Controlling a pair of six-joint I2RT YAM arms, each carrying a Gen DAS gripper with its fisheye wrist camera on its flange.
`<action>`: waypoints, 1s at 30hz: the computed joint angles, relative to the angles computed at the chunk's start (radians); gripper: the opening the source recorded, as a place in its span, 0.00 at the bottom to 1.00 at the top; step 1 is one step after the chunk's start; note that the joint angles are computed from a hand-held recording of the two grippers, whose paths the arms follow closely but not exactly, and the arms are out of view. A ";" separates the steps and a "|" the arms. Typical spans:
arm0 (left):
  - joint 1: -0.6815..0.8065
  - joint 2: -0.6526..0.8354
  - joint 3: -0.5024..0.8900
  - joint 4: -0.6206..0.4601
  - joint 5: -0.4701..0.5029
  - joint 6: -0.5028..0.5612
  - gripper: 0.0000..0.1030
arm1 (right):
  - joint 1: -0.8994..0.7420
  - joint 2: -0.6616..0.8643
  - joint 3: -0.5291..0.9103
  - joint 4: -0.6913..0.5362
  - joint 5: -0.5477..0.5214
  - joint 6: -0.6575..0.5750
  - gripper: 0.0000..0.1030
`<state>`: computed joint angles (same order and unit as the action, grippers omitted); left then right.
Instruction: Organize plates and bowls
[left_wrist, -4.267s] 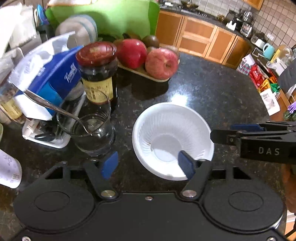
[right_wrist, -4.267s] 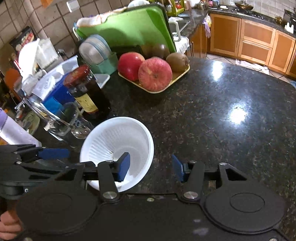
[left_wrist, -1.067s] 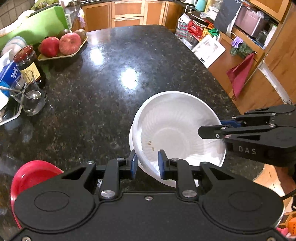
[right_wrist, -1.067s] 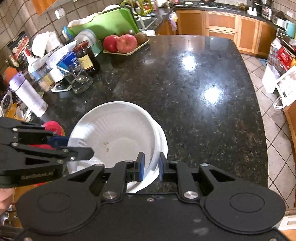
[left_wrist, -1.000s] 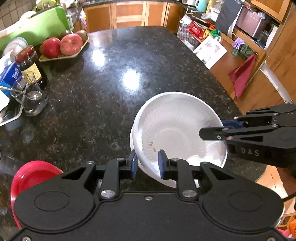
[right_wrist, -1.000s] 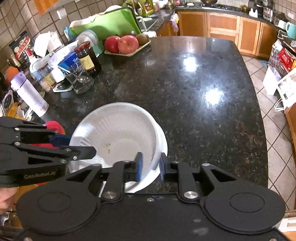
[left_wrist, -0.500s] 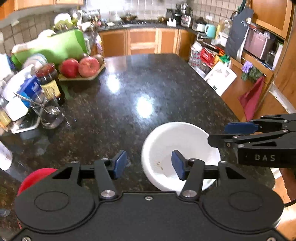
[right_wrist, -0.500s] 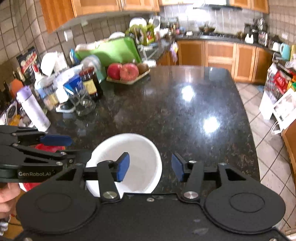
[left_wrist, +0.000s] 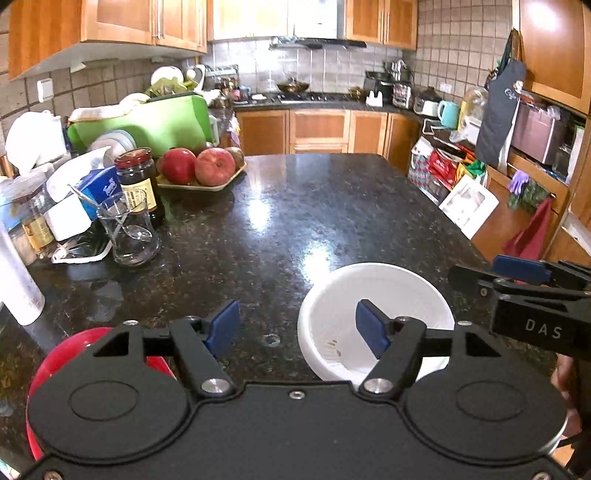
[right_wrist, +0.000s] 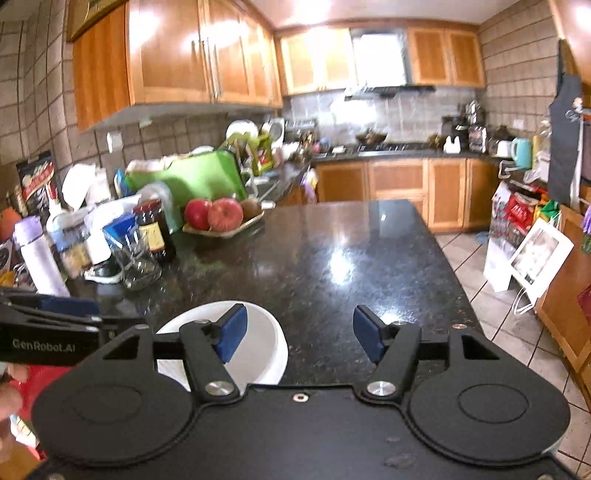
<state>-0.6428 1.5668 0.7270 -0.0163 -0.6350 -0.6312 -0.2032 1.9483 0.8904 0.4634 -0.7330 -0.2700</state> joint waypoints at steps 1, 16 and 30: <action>-0.006 0.008 -0.001 0.003 -0.011 -0.009 0.73 | -0.001 0.002 -0.025 0.053 0.003 0.017 0.66; -0.078 0.139 0.018 0.012 -0.179 -0.137 0.75 | 0.010 0.028 -0.095 0.126 -0.001 -0.142 0.79; -0.026 0.125 0.030 0.014 -0.053 -0.109 0.75 | 0.046 0.098 0.121 -0.192 -0.003 -0.091 0.71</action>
<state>-0.6690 1.6922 0.7574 -0.0028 -0.6882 -0.7406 -0.1569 2.0466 1.0115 0.2712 -0.7365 -0.3609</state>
